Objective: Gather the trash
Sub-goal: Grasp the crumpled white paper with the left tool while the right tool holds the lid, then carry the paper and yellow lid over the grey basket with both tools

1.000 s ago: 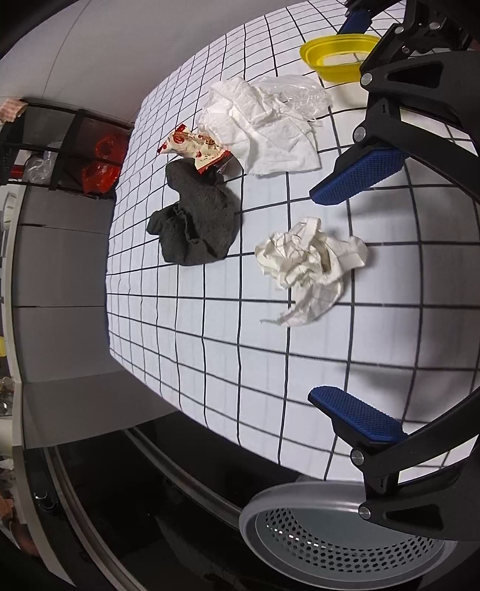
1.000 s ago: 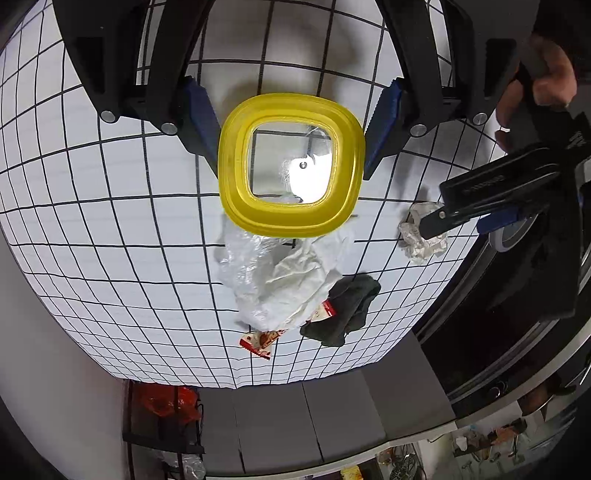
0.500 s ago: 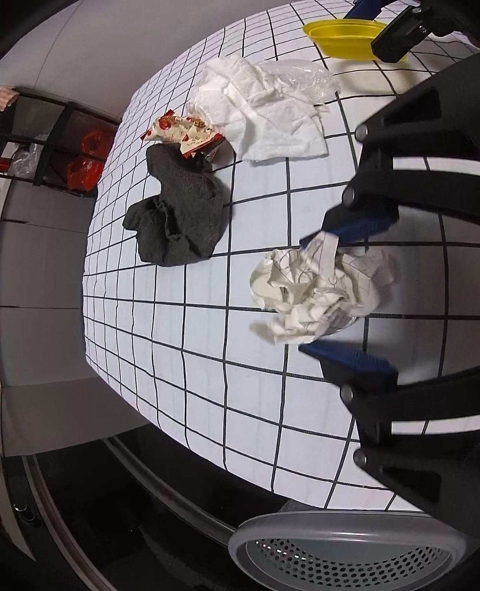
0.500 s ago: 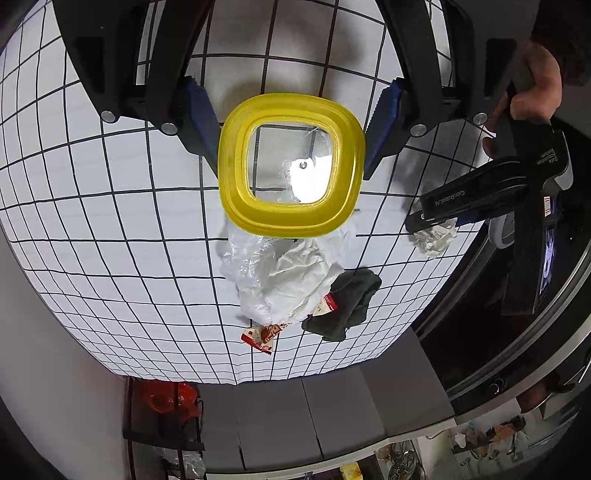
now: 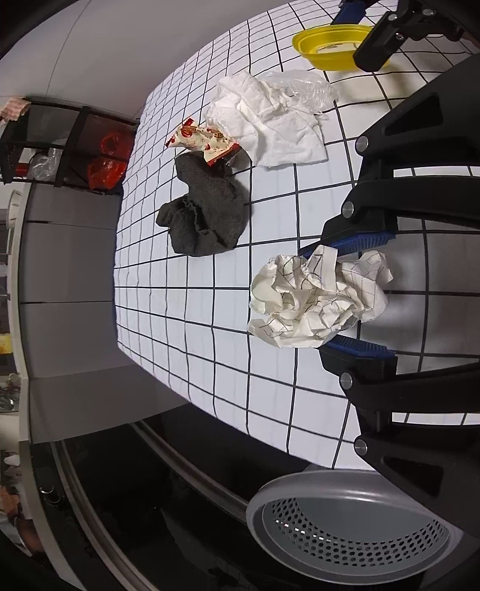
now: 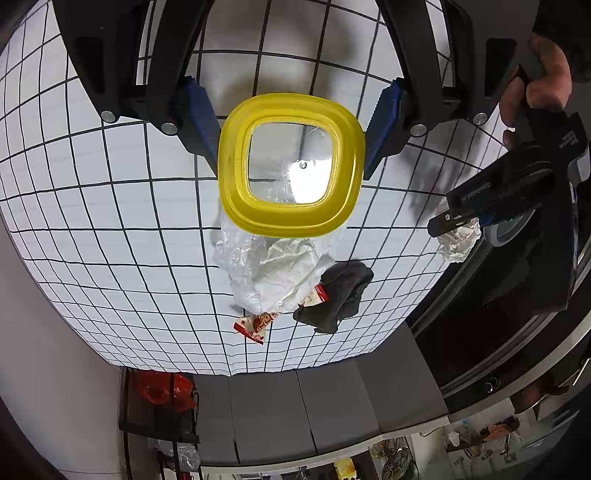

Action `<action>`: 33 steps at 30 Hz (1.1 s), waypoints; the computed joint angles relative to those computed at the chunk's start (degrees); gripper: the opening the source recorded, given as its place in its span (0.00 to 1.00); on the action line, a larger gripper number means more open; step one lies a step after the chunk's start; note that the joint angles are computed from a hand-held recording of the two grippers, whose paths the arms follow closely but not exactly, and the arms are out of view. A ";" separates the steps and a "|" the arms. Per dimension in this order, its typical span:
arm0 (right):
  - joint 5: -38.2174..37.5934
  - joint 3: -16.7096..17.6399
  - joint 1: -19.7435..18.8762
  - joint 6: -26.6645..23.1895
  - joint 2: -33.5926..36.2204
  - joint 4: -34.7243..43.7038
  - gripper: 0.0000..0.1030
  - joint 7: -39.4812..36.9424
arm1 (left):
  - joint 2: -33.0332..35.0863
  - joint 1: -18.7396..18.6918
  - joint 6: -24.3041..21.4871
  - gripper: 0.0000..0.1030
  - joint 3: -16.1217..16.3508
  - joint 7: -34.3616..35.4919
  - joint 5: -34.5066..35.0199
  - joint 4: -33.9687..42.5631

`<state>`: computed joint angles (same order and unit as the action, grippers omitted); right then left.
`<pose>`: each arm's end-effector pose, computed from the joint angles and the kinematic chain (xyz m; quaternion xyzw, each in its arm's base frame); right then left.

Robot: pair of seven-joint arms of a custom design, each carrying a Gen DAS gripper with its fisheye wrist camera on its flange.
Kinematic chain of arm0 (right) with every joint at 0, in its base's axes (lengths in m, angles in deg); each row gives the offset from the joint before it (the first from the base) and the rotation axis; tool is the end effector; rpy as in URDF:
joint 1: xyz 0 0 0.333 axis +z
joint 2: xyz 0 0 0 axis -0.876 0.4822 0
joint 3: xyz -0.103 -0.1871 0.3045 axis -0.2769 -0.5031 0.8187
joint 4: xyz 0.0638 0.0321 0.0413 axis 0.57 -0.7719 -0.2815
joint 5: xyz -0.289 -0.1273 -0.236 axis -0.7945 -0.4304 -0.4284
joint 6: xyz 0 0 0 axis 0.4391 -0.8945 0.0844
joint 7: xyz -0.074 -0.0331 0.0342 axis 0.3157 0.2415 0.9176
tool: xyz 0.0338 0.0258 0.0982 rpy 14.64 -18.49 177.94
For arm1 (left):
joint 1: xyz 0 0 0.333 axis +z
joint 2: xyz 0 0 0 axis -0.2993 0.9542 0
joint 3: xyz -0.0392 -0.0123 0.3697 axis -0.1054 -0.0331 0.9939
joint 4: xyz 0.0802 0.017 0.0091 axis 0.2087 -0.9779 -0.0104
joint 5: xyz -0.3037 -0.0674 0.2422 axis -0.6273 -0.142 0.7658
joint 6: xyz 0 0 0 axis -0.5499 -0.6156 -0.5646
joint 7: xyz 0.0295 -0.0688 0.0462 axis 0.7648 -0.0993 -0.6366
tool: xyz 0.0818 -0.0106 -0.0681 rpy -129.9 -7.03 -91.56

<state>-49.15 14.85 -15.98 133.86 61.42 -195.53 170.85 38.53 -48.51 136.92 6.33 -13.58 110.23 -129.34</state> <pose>0.5654 0.4017 0.3756 -0.6819 0.6439 -0.1471 0.3143 0.6279 -0.3970 0.3671 -0.6567 0.6736 -0.2309 0.2483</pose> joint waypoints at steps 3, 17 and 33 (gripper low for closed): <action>-1.24 -1.89 1.91 0.47 -0.47 -0.13 0.66 0.91 | -1.26 -0.68 0.35 0.38 0.60 -1.34 1.87 -1.28; 1.63 0.25 2.46 3.82 -0.08 1.53 0.66 -3.32 | -13.17 1.97 -1.50 0.38 -1.97 -15.87 16.47 -14.14; 11.62 14.22 -2.44 -2.49 9.53 18.93 0.66 -19.27 | -28.29 15.08 -9.25 0.38 -8.47 -21.77 20.17 -30.42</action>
<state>-37.53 29.07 -18.42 131.37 70.94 -176.60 151.58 10.24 -33.43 127.67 -2.14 -35.35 130.40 -159.76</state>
